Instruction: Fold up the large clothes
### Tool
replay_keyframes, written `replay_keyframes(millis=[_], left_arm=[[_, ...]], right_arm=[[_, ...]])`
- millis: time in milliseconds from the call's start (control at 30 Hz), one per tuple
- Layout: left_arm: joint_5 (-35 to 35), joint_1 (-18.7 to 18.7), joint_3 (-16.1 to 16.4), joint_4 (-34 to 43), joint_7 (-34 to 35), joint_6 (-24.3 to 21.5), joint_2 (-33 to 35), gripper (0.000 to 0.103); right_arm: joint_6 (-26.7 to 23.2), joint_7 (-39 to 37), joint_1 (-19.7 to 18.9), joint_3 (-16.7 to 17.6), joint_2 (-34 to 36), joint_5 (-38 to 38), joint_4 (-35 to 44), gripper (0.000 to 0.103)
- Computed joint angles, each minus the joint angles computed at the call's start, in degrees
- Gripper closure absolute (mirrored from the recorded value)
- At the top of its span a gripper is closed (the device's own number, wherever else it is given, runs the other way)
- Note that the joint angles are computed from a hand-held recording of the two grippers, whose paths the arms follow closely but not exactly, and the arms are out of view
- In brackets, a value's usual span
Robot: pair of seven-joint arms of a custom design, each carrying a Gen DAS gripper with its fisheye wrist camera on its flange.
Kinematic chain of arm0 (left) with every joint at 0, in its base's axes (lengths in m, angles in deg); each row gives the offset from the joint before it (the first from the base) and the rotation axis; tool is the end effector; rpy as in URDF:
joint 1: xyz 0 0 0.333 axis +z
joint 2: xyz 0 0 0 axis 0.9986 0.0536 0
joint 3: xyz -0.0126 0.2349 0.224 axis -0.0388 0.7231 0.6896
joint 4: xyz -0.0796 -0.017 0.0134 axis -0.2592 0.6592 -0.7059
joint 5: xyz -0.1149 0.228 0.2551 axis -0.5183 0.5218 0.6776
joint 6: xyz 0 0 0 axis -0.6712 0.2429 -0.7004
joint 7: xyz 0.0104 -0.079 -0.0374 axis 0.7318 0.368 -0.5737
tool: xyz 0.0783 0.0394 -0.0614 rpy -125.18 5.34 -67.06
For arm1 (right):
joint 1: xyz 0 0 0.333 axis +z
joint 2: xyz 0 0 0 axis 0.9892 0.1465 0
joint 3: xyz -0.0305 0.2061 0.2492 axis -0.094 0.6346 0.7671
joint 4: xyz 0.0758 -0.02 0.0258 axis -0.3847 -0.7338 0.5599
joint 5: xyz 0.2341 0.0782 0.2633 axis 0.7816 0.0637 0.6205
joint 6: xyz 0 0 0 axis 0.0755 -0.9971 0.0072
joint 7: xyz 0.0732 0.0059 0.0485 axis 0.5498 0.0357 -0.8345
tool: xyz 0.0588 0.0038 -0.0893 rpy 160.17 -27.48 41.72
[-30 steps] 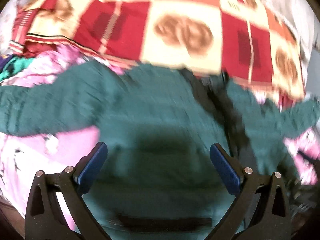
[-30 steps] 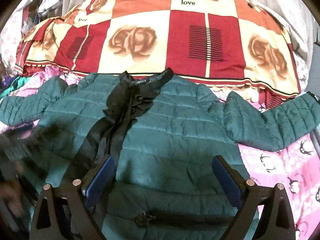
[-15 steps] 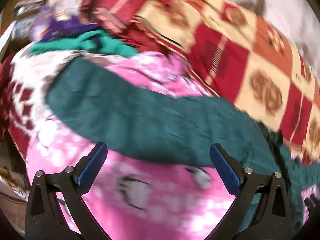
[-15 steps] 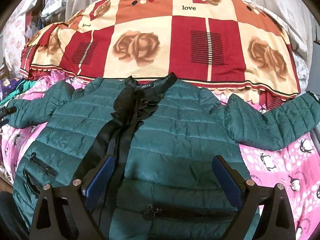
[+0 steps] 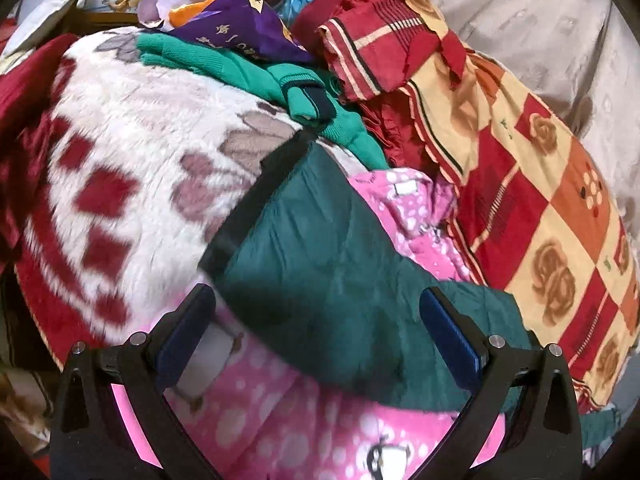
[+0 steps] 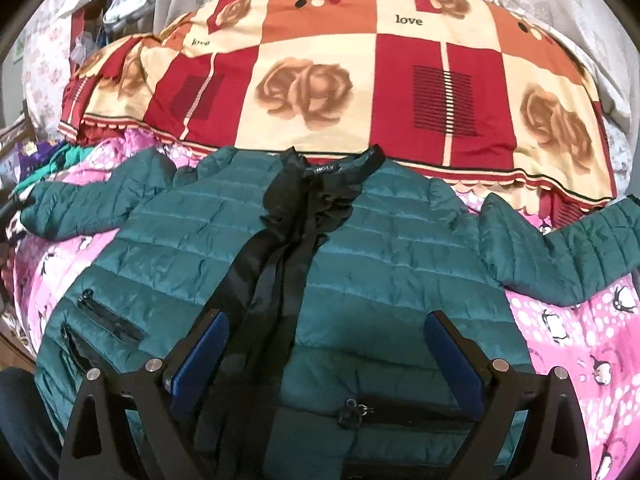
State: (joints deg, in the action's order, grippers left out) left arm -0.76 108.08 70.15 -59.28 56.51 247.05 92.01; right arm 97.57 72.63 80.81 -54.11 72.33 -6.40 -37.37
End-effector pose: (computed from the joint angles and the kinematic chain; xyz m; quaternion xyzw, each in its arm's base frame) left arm 0.7096 0.1440 0.3221 -0.8010 0.3661 -0.4122 0.2331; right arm 0.6825 -0.0017 0.3612 -0.7161 0.5630 -0.2967 0.2866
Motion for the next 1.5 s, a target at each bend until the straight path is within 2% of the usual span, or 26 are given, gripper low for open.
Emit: replay_keyframes(millis=[67,100,167,233,267,333,400,467,500,533,667,733,800,833,900,1000,1033,1067,1100,1200,1233,1300,1400,1500], left_arm=[[0.62,2.3,-3.01,1.21,0.53,0.38,0.88,0.001],[1.25,3.44,-4.38,1.5,0.85,1.3,1.29,0.007],[3.89,6.83,-8.67,2.37,1.22,4.77,2.75,0.011],[6.47,7.69,-9.59,2.71,0.51,8.71,3.43,0.011],[7.77,7.73,-9.75,3.19,0.19,8.9,3.61,0.011],[10.98,8.53,-11.3,4.72,-0.67,7.47,4.4,0.011],[15.02,10.71,-15.08,6.85,-1.5,5.27,6.19,0.011],[17.94,13.48,-20.92,9.42,0.53,0.2,8.72,0.011],[17.44,13.64,-21.76,9.81,1.91,-1.38,9.16,0.011],[16.58,12.88,-21.29,10.66,2.67,-2.56,9.37,0.011],[10.96,7.08,-12.96,13.03,1.05,-3.35,8.4,0.011],[7.95,6.41,-12.26,14.04,0.83,-4.29,8.83,0.014],[5.98,7.3,-14.61,15.18,3.03,-8.81,9.4,0.034],[4.78,7.66,-15.78,15.95,4.24,-11.58,9.69,0.041],[2.46,7.24,-15.82,16.82,5.1,-14.85,9.6,0.075],[0.02,4.8,-12.4,16.31,3.89,-16.57,7.92,0.084],[-0.53,4.07,-11.51,15.7,3.74,-16.39,7.23,0.085],[-0.99,3.14,-10.5,15.34,3.68,-16.26,6.63,0.085],[-1.27,2.13,-9.7,15.15,3.99,-16.16,6.07,0.085],[-2.07,0.04,-10.61,16.51,8.09,-16.79,5.74,0.085],[-2.45,-0.69,-10.76,16.63,9.02,-16.63,5.45,0.085],[-3.7,-1.65,-12.67,17.68,11.78,-17.18,5.58,0.085],[-6.52,-4.12,-16.28,21.42,15.64,-19.52,7.26,0.085],[-8.56,-7.03,-19.07,25.07,19.93,-20.8,9.11,0.085]], right_arm=[[0.19,0.48,0.84,-1.0,0.13,-0.33,-0.01,0.006],[0.4,0.32,0.39,-0.53,0.09,-0.26,-0.15,0.006],[0.58,0.55,0.26,-0.43,0.1,-0.17,-0.13,0.006],[0.65,0.86,0.33,-0.56,0.13,-0.18,-0.06,0.006],[0.55,1.1,0.51,-0.78,0.19,-0.25,0.05,0.006],[0.15,1.41,0.72,-1.06,0.25,-0.46,0.17,0.006],[0.16,1.41,0.97,-1.25,0.2,-0.78,0.01,0.006],[0.85,1.04,0.68,-0.79,0.12,-0.87,-0.3,0.006],[0.8,1.13,0.76,-0.92,0.11,-0.94,-0.32,0.006],[0.62,1.5,1.19,-1.48,0.12,-1.04,-0.28,0.006],[0.55,1.96,1.42,-1.83,-0.39,-1.16,-0.75,0.006],[0.73,1.89,1.1,-1.55,-0.63,-1.18,-0.95,0.006],[1.11,1.42,-0.28,-0.08,-1.37,-0.63,-1.57,0.006],[1.13,1.24,-0.92,0.51,-1.81,-0.3,-1.85,0.006],[1.91,0.73,-1.65,1.1,-2.77,0.16,-2.71,0.006],[3.93,1.0,-0.12,-1.42,-4.22,-0.07,-4.72,0.006],[4.42,1.94,2.26,-4.6,-4.44,-0.47,-5.28,0.006],[4.59,3.47,5.73,-9.37,-4.46,-0.92,-5.78,0.006],[4.46,4.62,7.49,-12.13,-4.39,-1.21,-6.0,0.006],[2.89,7.82,8.05,-15.64,-4.12,-1.5,-5.84,0.006],[1.75,9.02,7.25,-15.91,-4.11,-1.49,-5.53,0.006],[0.65,10.19,3.62,-13.57,-4.64,-1.1,-5.46,0.006],[-0.37,11.55,0.32,-11.84,-4.99,-0.96,-5.43,0.006],[-0.25,10.9,-3.47,-8.6,-5.55,-0.28,-5.78,0.006]])
